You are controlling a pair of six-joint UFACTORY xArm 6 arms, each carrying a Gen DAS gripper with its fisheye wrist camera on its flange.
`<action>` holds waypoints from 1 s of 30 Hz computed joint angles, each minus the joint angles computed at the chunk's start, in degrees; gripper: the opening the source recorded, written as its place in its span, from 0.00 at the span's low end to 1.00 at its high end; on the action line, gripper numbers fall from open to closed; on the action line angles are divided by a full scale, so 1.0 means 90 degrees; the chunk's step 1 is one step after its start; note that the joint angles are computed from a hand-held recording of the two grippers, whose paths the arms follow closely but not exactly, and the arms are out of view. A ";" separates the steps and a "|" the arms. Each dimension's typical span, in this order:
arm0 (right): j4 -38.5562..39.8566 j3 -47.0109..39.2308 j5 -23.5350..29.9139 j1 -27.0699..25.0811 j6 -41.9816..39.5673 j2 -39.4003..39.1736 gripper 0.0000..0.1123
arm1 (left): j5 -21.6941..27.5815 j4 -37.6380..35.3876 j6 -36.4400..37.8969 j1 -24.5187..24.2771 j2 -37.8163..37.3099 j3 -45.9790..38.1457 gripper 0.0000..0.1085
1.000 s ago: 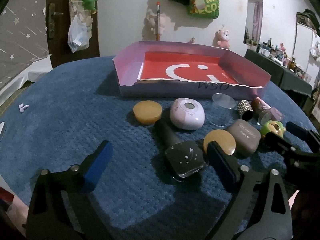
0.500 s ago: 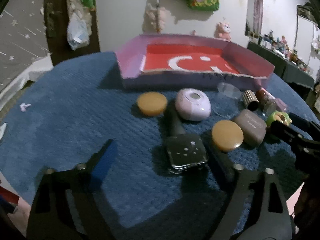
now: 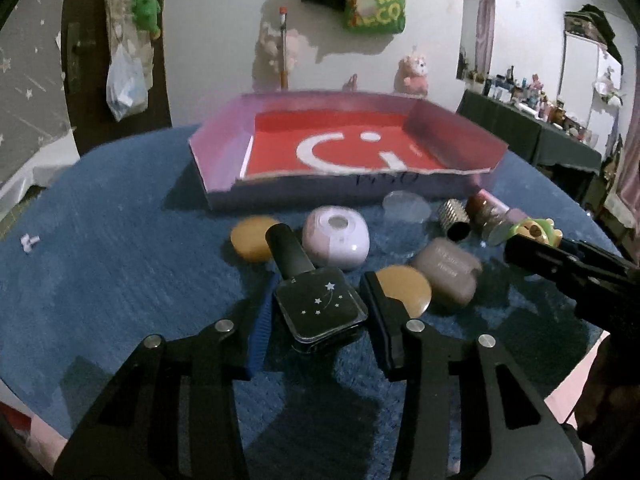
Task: Organize rigid objects
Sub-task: 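Grasp the black square compact with the left gripper while the right grasps the green figure, then carry the black compact and green figure into the red box with both grippers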
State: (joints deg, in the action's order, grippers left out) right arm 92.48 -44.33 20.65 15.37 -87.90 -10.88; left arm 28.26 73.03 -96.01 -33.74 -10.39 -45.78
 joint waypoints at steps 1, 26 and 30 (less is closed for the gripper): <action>-0.0028 -0.0005 0.0034 -0.0034 0.0039 -0.0009 0.44 | -0.0037 0.0009 0.0002 0.0006 -0.0022 0.0008 0.37; -0.4686 -0.2868 0.0036 -0.0101 0.4288 0.2024 0.44 | -0.0663 -0.2554 0.4228 0.1187 0.1218 -0.1935 0.37; -0.6560 -0.3810 0.0442 -0.0224 0.5824 0.2806 0.44 | -0.0501 -0.3834 0.5667 0.1308 0.1820 -0.2585 0.37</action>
State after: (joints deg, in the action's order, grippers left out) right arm 33.44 -78.62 24.63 13.36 -35.48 14.38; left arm 23.75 38.53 -45.00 -21.97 5.99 -69.05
